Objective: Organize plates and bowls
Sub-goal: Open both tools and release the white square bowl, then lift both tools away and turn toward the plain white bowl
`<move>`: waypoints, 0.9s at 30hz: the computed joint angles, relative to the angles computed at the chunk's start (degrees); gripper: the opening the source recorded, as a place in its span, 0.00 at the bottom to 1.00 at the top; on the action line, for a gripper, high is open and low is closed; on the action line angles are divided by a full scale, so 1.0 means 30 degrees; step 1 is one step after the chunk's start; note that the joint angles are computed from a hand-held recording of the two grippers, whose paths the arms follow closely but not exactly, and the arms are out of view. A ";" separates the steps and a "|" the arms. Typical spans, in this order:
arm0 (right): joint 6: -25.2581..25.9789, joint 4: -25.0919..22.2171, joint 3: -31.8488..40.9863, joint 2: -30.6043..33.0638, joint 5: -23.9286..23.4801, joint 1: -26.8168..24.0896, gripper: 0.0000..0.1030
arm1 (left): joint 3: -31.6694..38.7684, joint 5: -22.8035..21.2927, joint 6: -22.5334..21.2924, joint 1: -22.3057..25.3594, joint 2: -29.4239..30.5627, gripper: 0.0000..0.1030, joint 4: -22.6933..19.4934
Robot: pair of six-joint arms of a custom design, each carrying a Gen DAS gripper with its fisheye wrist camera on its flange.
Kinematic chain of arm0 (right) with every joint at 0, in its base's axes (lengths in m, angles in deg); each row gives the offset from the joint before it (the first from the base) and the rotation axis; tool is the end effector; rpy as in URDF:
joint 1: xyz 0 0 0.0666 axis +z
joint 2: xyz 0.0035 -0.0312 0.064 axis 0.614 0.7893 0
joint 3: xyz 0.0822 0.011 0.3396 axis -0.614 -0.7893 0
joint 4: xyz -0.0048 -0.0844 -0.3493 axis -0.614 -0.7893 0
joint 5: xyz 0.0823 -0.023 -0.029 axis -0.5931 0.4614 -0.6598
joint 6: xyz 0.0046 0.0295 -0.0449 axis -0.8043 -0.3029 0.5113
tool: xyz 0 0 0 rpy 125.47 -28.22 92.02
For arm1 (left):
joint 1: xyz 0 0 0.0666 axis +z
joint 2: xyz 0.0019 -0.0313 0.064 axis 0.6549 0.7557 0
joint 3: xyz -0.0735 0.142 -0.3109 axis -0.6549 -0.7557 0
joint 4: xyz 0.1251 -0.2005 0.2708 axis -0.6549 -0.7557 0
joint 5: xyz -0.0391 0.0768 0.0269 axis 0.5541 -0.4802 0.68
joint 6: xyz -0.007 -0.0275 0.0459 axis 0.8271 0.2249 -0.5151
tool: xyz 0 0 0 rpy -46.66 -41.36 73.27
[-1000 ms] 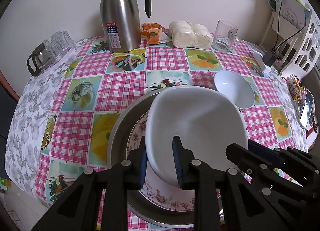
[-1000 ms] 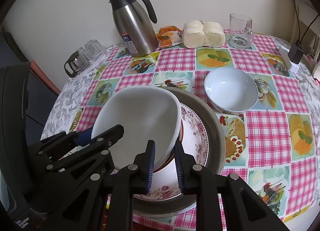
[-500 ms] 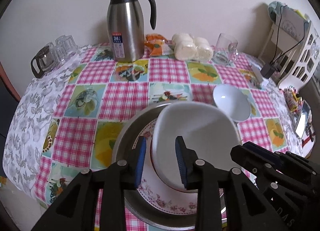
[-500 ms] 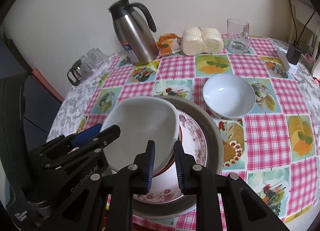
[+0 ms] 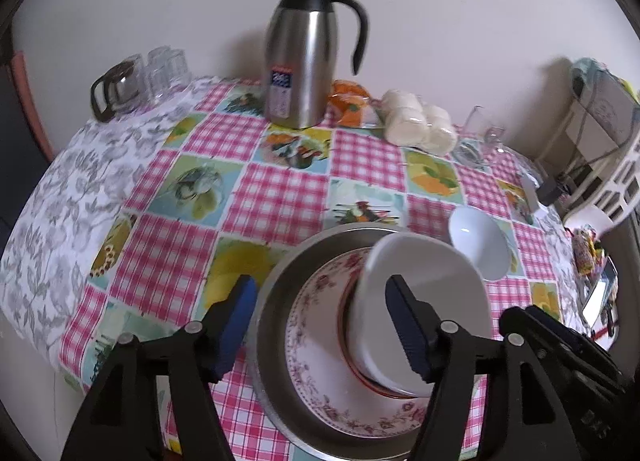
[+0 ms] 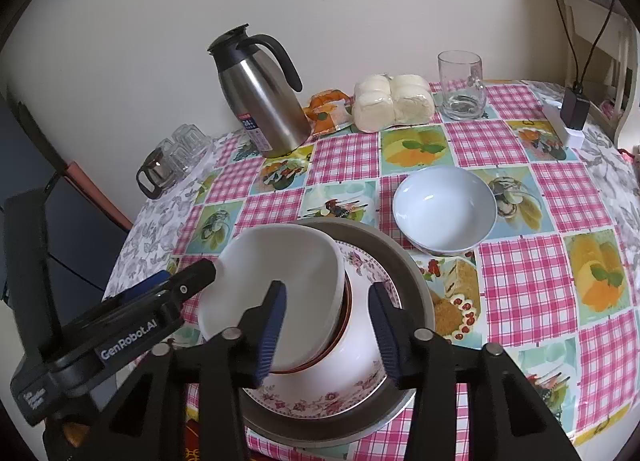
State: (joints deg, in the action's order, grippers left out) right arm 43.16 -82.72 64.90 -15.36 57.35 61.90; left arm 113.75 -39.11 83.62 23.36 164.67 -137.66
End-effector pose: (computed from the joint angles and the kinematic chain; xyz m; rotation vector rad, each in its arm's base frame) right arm 0.3760 0.1601 0.3767 0.4271 2.4272 0.2760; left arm 0.4725 -0.1540 0.3745 0.2885 2.5467 -0.3021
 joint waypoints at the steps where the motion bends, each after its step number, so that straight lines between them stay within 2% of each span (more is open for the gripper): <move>1: 0.0029 0.0027 0.0003 -0.0001 0.0079 0.0024 0.56 | -0.0005 -0.0071 0.0103 0.0036 0.0009 0.67 -0.0022; 2: 0.0083 0.0075 -0.0025 -0.0013 0.0142 0.0047 0.60 | 0.0019 -0.0167 0.0217 0.0071 0.0049 0.69 -0.0047; 3: 0.0147 0.0126 -0.0057 -0.0046 0.0223 0.0071 0.62 | 0.0037 -0.0347 0.0333 0.0099 0.0092 0.78 -0.0064; 5: 0.0118 0.0202 -0.0117 -0.0092 0.0356 0.0062 0.72 | 0.0053 -0.0696 0.0493 0.0168 0.0163 0.86 -0.0038; 12: -0.0146 -0.0059 -0.0174 -0.0036 0.0582 -0.0181 0.84 | -0.0006 -0.1410 0.1024 0.0429 0.0314 0.88 -0.0018; 16: -0.0186 0.0000 -0.0243 -0.0111 0.0815 -0.0197 0.99 | -0.0068 -0.1763 0.1256 0.0468 0.0367 0.91 0.0103; 20: -0.0094 -0.0033 -0.0308 -0.0181 0.0944 -0.0236 1.00 | -0.0121 -0.2112 0.1437 0.0474 0.0367 0.92 0.0177; 24: 0.0062 -0.0198 -0.0263 -0.0204 0.0814 -0.0325 1.00 | -0.0393 -0.2248 0.1657 0.0497 0.0134 0.98 0.0709; 27: 0.0344 -0.0002 -0.0359 -0.0355 0.1080 -0.0259 1.00 | -0.0605 -0.2312 0.1830 0.0576 -0.0086 0.99 0.1240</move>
State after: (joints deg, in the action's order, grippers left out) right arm 44.20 -82.72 63.83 -16.42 60.58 61.12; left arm 111.94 -46.05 89.11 25.08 164.41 -133.94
